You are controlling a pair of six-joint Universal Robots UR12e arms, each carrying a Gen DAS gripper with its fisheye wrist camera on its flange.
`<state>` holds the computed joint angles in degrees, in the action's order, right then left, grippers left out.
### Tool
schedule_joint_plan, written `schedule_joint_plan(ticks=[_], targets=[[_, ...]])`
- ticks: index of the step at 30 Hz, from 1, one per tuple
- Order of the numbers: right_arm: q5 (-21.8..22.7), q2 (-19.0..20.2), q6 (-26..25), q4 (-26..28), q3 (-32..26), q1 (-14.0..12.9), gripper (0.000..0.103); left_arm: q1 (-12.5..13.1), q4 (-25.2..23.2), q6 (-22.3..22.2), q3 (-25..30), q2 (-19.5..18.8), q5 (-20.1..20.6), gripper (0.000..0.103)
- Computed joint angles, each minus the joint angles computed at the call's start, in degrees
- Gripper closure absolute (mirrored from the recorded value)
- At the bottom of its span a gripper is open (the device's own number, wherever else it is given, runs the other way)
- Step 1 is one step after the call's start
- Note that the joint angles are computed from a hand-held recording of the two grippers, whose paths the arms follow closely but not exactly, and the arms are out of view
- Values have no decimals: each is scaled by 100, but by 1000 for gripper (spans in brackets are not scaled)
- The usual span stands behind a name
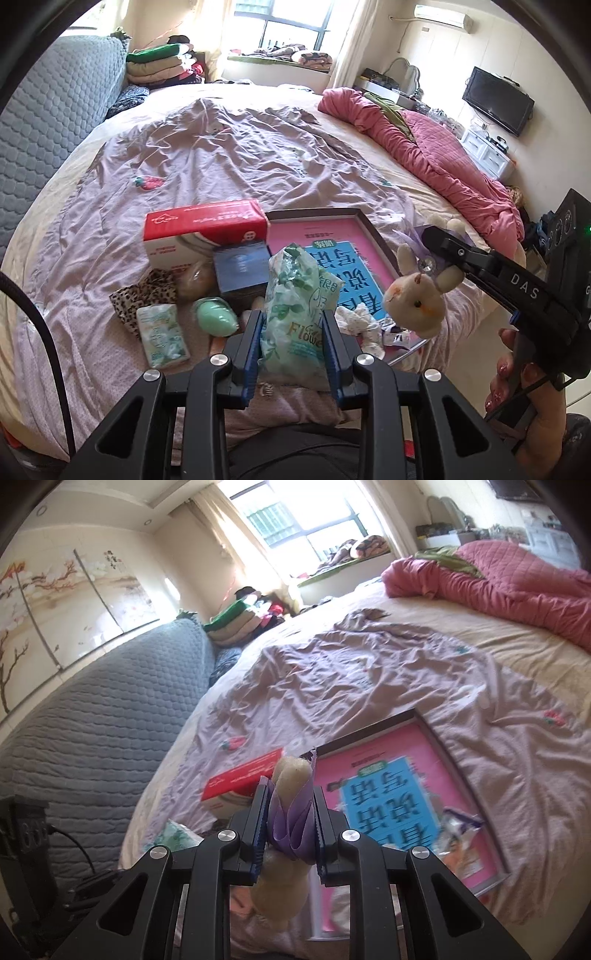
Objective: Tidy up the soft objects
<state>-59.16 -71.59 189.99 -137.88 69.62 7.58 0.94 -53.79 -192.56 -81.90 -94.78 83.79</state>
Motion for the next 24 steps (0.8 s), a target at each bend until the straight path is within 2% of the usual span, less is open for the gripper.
schedule_joint_plan(ticks=[10,24], targets=[[-86,-17,362,-22,-27,-165,81,-114,-271,169,284,-192,-106,72],[-352,89,627,119,-199,-232,81,-152,-641,418,661,-515,-411,72]])
